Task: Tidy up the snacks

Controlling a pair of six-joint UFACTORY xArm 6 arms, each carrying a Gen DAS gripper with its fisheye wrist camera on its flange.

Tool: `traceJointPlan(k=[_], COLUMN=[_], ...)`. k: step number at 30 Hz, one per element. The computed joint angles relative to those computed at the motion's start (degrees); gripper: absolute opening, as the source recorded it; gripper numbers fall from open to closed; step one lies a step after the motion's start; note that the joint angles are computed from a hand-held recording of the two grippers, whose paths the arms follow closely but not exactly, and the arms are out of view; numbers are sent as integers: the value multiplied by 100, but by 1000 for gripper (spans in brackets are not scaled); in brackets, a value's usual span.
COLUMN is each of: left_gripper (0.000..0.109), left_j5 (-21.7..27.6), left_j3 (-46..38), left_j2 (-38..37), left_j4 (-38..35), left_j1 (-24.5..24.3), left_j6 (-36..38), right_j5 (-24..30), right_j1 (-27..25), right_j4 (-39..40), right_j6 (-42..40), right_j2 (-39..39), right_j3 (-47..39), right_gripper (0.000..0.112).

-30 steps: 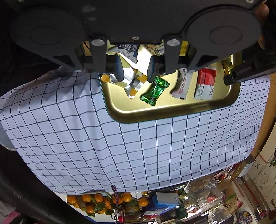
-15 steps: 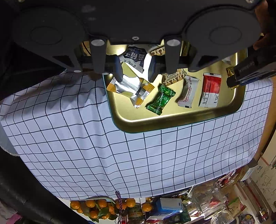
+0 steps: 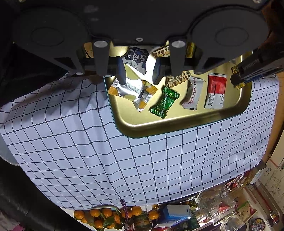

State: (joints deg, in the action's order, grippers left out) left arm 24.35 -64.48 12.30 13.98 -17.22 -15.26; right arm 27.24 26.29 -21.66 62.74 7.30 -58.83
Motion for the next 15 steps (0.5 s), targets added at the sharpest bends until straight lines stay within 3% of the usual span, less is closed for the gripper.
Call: traceJointPlan(k=[15], left_gripper=[36], left_j5=[95], left_j3=[-80], left_j2=[54], left_j4=[-354], left_j1=[13], left_j6=[294], right_j5=[39], right_j1=[13], right_j4=[163], right_j6=[-245], right_j2=[92], right_j3=[-80], right_gripper=[35])
